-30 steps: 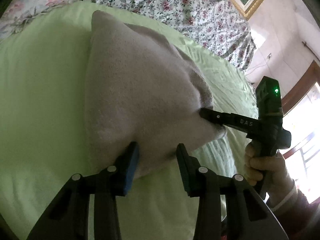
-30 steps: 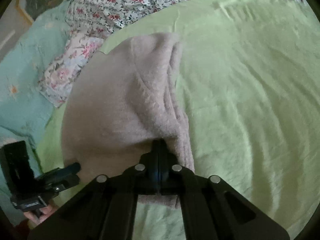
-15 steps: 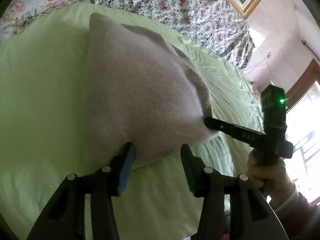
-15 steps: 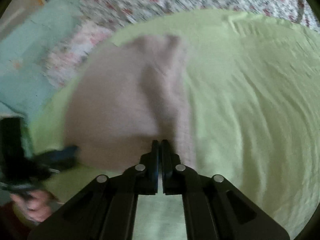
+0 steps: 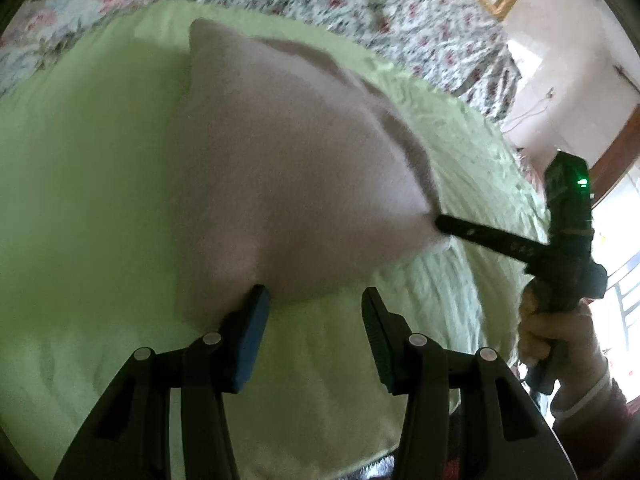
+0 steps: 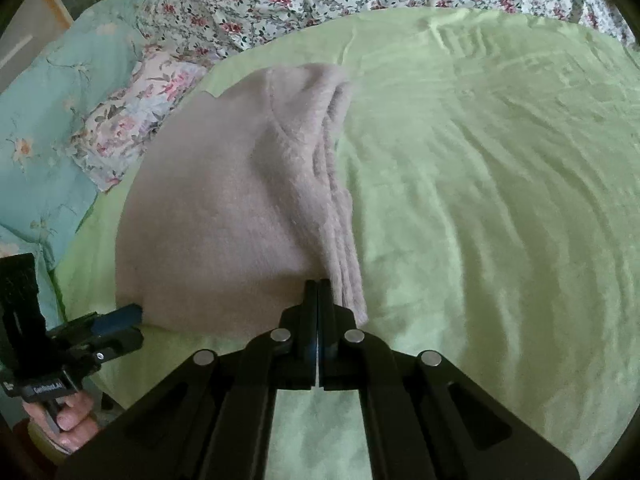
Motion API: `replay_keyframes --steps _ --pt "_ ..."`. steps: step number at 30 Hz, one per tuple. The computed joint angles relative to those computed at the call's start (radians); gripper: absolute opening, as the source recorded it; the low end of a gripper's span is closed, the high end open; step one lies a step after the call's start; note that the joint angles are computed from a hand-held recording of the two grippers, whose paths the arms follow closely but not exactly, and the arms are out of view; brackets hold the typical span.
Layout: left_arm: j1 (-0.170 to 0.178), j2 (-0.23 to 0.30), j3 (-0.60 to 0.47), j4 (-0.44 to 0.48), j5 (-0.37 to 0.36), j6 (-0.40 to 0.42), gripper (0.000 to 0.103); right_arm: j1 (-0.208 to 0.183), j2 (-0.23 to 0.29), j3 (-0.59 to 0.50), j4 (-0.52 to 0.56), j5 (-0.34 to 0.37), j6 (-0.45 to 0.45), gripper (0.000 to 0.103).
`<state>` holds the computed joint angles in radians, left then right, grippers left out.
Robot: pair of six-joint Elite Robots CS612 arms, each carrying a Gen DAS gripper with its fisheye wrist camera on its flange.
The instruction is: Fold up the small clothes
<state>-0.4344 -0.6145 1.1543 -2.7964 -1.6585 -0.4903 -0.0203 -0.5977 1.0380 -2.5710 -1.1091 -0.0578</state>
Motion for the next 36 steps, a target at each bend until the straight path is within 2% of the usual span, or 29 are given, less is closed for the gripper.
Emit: replay_keyframes --steps 4,7,10,14,16,17,19,20,21,30,36 --pt "-0.007 -0.043 0.060 0.017 0.068 -0.039 0.051 0.003 -0.041 0.055 -0.017 -0.083 0.004 0.004" --pt "-0.013 -0.083 0.121 -0.012 0.122 -0.054 0.064 -0.006 -0.070 0.100 -0.035 -0.060 0.000 0.004" --pt "-0.017 -0.111 0.164 -0.030 0.157 -0.072 0.068 -0.009 -0.098 0.146 -0.052 -0.048 -0.008 0.004" --pt "-0.020 -0.133 0.202 -0.045 0.171 -0.106 0.081 -0.008 -0.125 0.195 -0.055 -0.023 -0.018 0.004" --pt "-0.028 -0.143 0.214 -0.031 0.203 -0.103 0.083 -0.005 -0.139 0.216 -0.040 -0.010 -0.040 0.005" --pt "-0.030 -0.145 0.216 -0.025 0.215 -0.091 0.083 -0.002 -0.145 0.227 -0.037 -0.010 -0.048 0.008" --pt "-0.039 -0.150 0.215 0.003 0.242 -0.066 0.085 0.002 -0.157 0.247 -0.030 -0.009 -0.071 0.024" --pt "-0.044 -0.152 0.217 0.008 0.253 -0.055 0.085 0.003 -0.163 0.260 -0.039 -0.004 -0.076 0.040" --pt "-0.047 -0.154 0.221 0.006 0.263 -0.044 0.085 0.003 -0.168 0.272 -0.050 -0.002 -0.081 0.049" --pt "-0.062 -0.169 0.237 0.009 0.301 -0.004 0.085 0.005 -0.192 0.311 -0.044 -0.005 -0.099 0.055" --pt "-0.056 -0.165 0.220 0.025 0.316 0.006 0.086 0.001 -0.177 0.280 -0.042 0.004 -0.092 0.056"
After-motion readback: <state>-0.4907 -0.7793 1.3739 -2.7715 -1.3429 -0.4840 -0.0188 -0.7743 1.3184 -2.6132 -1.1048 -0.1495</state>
